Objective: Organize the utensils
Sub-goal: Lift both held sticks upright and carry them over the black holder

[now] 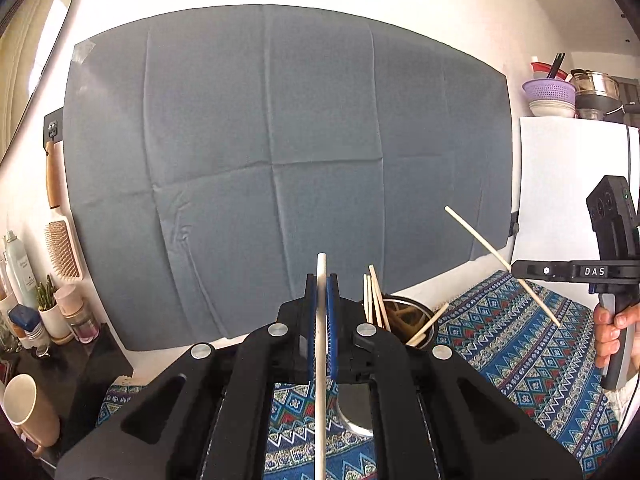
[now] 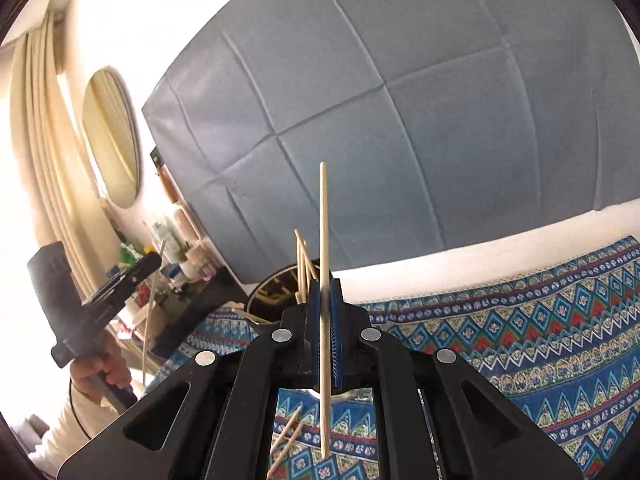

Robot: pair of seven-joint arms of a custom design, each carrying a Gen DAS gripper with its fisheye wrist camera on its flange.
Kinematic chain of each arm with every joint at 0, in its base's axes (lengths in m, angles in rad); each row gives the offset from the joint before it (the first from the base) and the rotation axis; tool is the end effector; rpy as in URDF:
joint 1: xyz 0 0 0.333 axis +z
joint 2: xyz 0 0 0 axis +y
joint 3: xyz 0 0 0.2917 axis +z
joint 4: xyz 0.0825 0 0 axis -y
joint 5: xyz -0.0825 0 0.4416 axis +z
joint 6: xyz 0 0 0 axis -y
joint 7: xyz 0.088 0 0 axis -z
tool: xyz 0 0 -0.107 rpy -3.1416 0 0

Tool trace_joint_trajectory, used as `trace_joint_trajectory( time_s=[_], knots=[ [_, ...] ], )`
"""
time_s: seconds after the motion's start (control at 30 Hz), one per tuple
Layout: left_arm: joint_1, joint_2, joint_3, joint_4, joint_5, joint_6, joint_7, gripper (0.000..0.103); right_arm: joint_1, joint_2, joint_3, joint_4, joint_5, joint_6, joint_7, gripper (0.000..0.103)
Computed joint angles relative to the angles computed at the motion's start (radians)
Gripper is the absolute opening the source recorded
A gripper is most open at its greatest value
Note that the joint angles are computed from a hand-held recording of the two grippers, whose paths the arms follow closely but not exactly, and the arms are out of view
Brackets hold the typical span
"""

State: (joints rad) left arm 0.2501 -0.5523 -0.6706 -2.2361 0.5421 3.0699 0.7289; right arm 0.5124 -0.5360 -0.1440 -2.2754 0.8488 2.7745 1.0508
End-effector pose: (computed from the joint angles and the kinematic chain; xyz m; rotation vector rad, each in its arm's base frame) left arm 0.4419 -0.3132 0.6292 -1.2123 1.5900 -1.1855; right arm 0.4901 0.1410 0.6341 -1.5336 1.2229 -0.2407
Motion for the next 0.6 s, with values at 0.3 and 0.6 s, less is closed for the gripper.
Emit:
trace_joint_trajectory(
  time_s=[0.3, 0.6],
  knots=[
    [0.415, 0.024, -0.308, 0.117, -0.054, 0.219, -0.069, 0.005, 0.148, 0.143, -0.113, 0.147, 0.415, 0.043, -0.409, 0.005],
    [0.756, 0.017, -0.592, 0.198, -0.243, 0.411, -0.02, 0.005, 0.106, 0.319, -0.102, 0.305, 0.705, -0.049, -0.636, 0.005]
  ],
)
